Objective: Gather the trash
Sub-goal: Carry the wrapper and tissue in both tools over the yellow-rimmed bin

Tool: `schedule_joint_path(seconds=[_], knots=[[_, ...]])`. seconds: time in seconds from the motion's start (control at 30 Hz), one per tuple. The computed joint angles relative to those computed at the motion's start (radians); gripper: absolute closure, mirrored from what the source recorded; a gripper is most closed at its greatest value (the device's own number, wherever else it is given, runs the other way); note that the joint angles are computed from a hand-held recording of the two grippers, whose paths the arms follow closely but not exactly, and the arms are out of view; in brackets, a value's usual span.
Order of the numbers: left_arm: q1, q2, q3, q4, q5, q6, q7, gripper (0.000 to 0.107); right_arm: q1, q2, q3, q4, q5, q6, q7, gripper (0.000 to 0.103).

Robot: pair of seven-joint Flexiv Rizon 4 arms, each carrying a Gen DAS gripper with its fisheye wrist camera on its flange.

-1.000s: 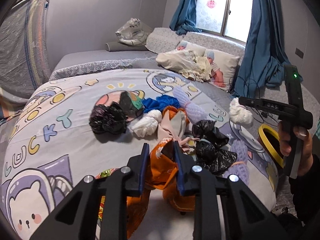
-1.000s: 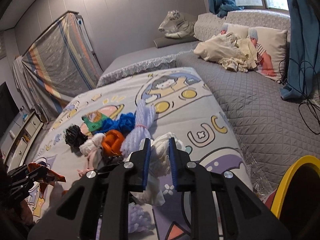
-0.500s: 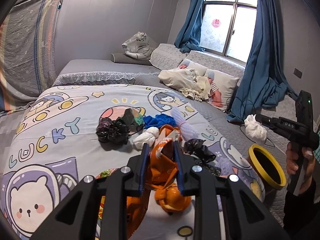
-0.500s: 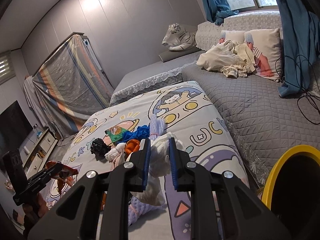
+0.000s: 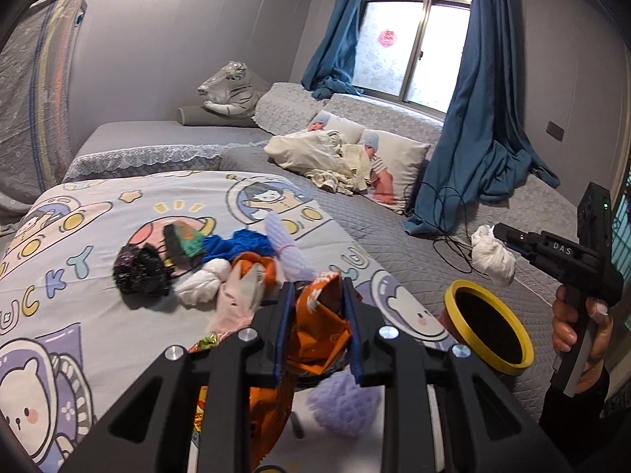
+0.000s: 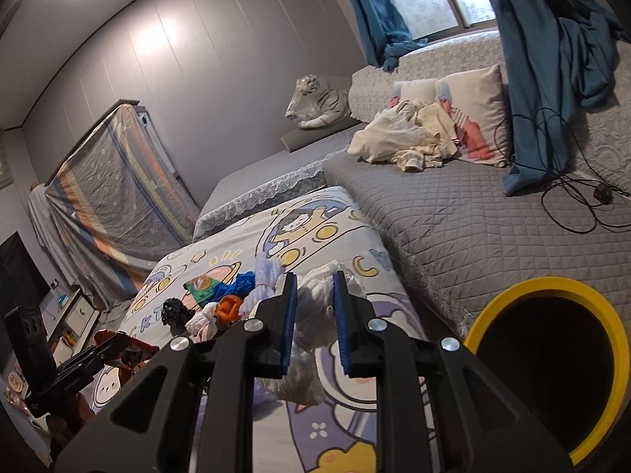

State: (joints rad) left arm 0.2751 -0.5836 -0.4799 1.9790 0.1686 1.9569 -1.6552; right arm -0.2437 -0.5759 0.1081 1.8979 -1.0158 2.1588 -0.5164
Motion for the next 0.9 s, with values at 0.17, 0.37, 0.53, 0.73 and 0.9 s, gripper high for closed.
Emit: schedule_joint_path(seconds=[0.17,0.37,0.53,0.73,0.9], knots=[[-0.009,-0.030,-0.049,-0.057,0.004,-0.041,0.036,0.084,0.014,0.030,-0.031,0.045,0.111,0.014,-0.066,0.086],[-0.037,-0.071,-0.091,-0.130,-0.025,-0.090,0.111,0.084,0.041,0.066,-0.063,0.094,0.297,0.015,-0.182,0.086],[-0.069,-0.117,-0.127,-0.196,-0.057,-0.128,0.190,0.084,0.058,0.084,-0.076,0.116,0.449,0.006,-0.283,0.086],[-0.105,-0.176,-0.170,-0.272,-0.101,-0.173,0.291,0.084,0.057,0.090,-0.080,0.125,0.564,-0.007,-0.347,0.086],[-0.138,-0.234,-0.214,-0.352,-0.147,-0.234,0.394,0.084,0.126,0.106,-0.140,0.142,0.729,-0.022,-0.447,0.086]])
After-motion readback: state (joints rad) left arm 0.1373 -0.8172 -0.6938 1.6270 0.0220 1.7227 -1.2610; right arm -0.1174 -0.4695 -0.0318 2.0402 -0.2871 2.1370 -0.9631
